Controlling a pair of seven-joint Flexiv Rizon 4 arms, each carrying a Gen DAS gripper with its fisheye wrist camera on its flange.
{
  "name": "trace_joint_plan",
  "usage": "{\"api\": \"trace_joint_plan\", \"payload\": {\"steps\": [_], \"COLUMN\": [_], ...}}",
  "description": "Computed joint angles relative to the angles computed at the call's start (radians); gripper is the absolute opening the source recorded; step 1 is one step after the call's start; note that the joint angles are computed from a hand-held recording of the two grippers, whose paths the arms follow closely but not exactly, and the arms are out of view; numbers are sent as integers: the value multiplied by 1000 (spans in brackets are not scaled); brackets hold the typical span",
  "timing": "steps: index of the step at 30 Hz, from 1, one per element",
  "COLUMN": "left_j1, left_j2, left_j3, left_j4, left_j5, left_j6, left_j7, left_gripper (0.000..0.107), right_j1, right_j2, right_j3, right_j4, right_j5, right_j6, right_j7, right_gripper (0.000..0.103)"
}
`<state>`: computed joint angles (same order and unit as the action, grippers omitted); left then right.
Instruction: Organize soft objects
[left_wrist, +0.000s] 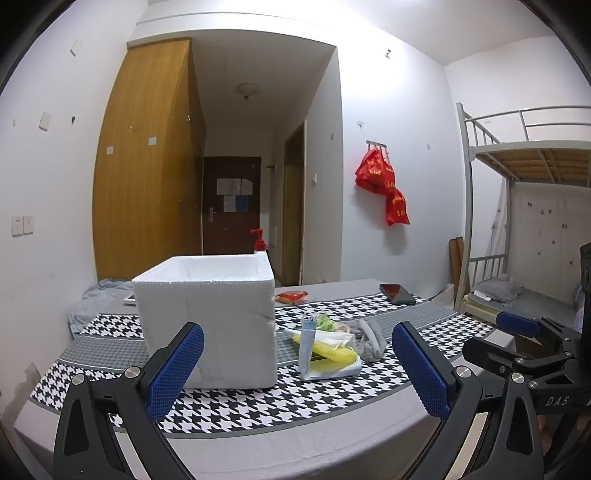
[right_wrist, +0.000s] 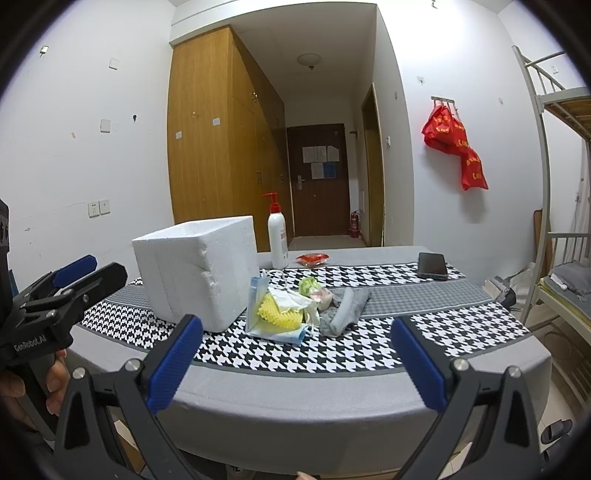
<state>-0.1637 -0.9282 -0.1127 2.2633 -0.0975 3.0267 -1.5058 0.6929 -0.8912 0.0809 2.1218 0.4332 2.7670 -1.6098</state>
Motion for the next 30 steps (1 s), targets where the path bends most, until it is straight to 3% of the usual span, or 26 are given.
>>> {"api": "trace_joint_plan", "payload": {"steps": [21,30], "left_j1": [-8,6], "left_j2": [1,7], "left_j3": [0,-3], "left_j4": [-9,-28], "left_j5": [-13,6], "left_j6": [-21,-71], "left_j7": [10,2], "left_gripper": [102,102], "right_j1": [0,-4], "right_j2": [-1,5], "right_j3": [0,-5], "right_j4": [-1,-9], "right_j5": [0,0], "right_j6": [-3,-27], "right_j7": [0,1], "right_gripper": [103,103]}}
